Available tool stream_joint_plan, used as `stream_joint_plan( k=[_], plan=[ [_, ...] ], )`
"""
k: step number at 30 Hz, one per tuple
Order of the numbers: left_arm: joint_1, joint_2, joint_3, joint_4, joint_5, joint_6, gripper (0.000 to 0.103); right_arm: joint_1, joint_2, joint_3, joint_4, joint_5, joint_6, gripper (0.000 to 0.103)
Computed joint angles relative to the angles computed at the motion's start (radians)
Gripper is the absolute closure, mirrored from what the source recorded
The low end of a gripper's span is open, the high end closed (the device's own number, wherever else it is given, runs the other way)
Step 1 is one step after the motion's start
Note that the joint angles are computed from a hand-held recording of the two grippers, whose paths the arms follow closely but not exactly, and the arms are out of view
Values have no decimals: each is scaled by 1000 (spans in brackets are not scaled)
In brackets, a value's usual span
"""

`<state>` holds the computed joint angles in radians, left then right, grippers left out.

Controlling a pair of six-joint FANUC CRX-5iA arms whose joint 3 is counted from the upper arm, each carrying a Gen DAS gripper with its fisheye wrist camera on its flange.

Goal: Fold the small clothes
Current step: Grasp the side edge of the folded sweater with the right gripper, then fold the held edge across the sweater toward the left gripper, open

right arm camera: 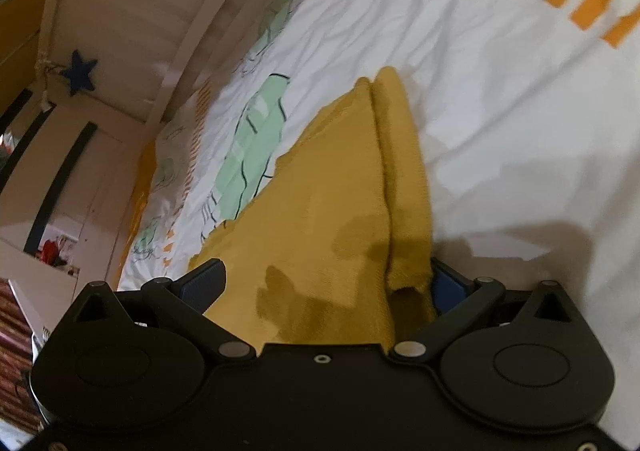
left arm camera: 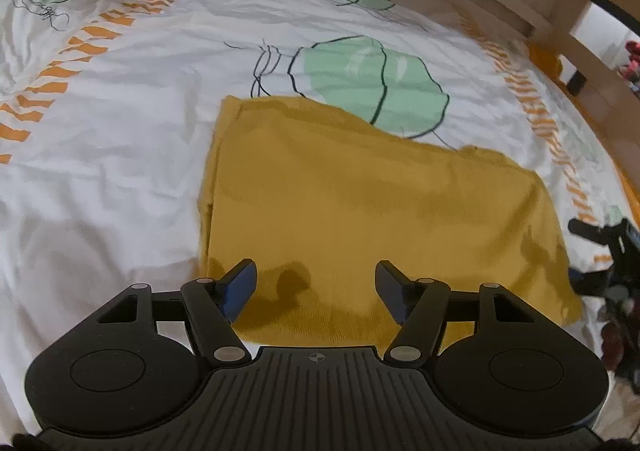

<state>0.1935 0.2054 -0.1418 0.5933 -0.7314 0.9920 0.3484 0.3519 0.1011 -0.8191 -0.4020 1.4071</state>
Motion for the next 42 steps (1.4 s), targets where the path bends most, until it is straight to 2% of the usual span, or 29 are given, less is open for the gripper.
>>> stream_joint_plan(
  k=[6, 13, 18, 19, 22, 24, 26, 27, 29, 31, 36, 39, 42],
  plan=[
    [6, 35, 49, -42, -22, 48, 39, 1, 45, 61, 8, -34, 75, 0],
    [10, 75, 102, -94, -41, 98, 39, -68, 72, 101, -206, -86, 281, 0],
    [15, 97, 125, -101, -64, 112, 39, -64, 76, 115, -171, -118, 273, 0],
    [17, 99, 126, -97, -65, 110, 39, -60, 77, 120, -147, -127, 256, 1],
    [21, 99, 127, -102, -59, 109, 39, -17, 67, 109, 12, -102, 118, 20],
    [23, 99, 131, -111, -57, 116, 39, 17, 56, 83, 142, -71, 3, 52],
    [28, 100, 135, -109, -58, 120, 39, 53, 39, 38, 309, -33, -158, 72],
    [30, 101, 137, -107, -58, 122, 39, 57, 30, 21, 317, -12, -180, 75],
    [33, 100, 140, -105, -56, 119, 39, 76, 13, -7, 367, 26, -244, 76],
    [34, 100, 146, -111, -52, 119, 39, 119, 1, -41, 528, 65, -388, 76],
    [52, 95, 145, -74, -50, 100, 39, 201, -16, -93, 839, 140, -664, 78],
    [69, 86, 137, -51, -42, 86, 39, 233, 4, -63, 950, 120, -737, 78],
    [86, 82, 137, -38, -51, 78, 39, 256, 42, 2, 969, 99, -756, 78]
  ],
)
